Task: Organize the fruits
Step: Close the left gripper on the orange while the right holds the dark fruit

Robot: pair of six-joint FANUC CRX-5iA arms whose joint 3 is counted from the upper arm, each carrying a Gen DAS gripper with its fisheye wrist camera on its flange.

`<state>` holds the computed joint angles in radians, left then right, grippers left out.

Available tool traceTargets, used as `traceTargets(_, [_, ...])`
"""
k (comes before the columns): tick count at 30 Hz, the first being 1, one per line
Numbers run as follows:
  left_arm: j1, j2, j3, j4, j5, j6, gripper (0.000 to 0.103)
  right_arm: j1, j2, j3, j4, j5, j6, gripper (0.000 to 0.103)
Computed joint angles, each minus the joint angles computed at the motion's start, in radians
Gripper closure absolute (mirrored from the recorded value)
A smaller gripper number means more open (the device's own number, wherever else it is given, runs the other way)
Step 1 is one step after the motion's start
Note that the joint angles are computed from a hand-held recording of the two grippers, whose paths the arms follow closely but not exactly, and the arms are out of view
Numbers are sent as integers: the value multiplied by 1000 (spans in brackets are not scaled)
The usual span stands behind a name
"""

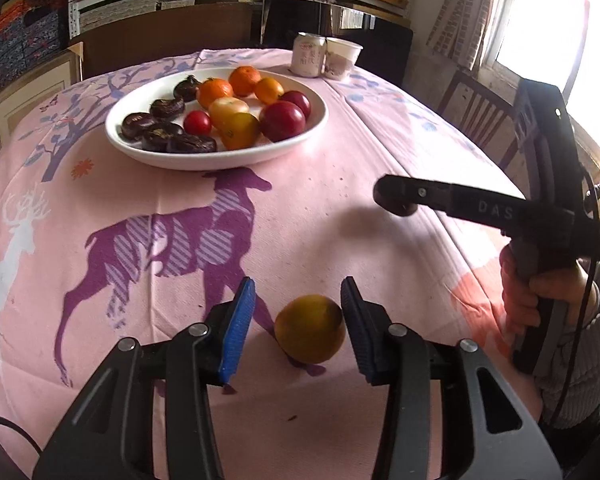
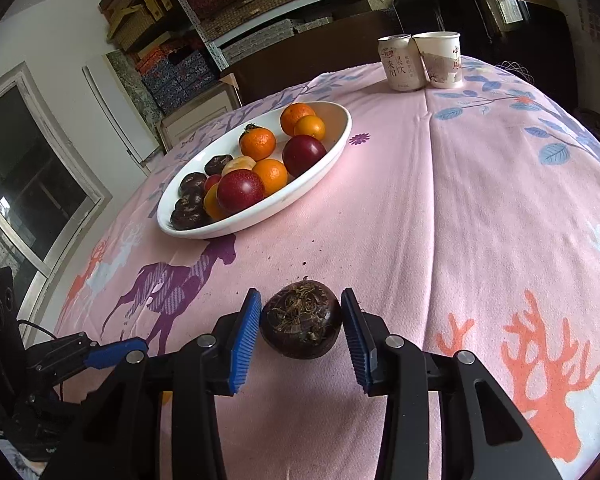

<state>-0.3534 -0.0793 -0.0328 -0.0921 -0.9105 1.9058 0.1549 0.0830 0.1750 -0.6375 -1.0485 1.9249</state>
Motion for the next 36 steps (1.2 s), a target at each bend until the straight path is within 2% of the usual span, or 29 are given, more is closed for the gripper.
traceTargets(4, [36, -9, 39, -48, -1, 23, 59, -17, -6, 0, -42, 0, 29, 61])
traceTargets(11, [138, 25, 121, -16, 26, -8, 59, 10, -12, 21, -27, 25, 50, 61])
traceTargets(14, [181, 9, 67, 151, 77, -116, 61, 21, 8, 63, -25, 28, 46, 61])
traceTargets(15, [169, -1, 49, 164, 83, -141, 59, 20, 14, 69, -33, 29, 47, 61])
traceTargets(17, [132, -17, 15, 178, 76, -195, 48, 12, 29, 74, -49, 18, 48, 61])
traceTargets(18, [110, -22, 0, 183, 65, -215, 38, 10, 40, 75, -48, 7, 39, 61])
traceTargets(19, [90, -20, -8, 181, 51, -227, 35, 9, 51, 78, -40, -3, 22, 61])
traceTargets(21, [49, -5, -8, 160, 20, -225, 35, 6, 58, 79, -33, -9, 2, 61])
traceTargets(24, [32, 23, -30, 227, 21, -275, 35, -8, 48, 71, -59, 2, 15, 61])
traceTargets(27, [-6, 77, 25, 164, -26, -254, 35, -10, 51, 70, -55, -2, 3, 61])
traceTargets(30, [-22, 97, 43, 128, -51, -239, 40, -16, 51, 71, -66, -3, 7, 61])
traceTargets(32, [-31, 96, 54, 96, -66, -218, 50, -16, 50, 70, -67, -3, 10, 61])
traceTargets(34, [-6, 77, 14, 163, -36, -250, 66, -17, 51, 71, -67, -5, 10, 61])
traceTargets(36, [1, 65, 1, 170, -24, -239, 67, -19, 49, 68, -71, -1, 12, 61])
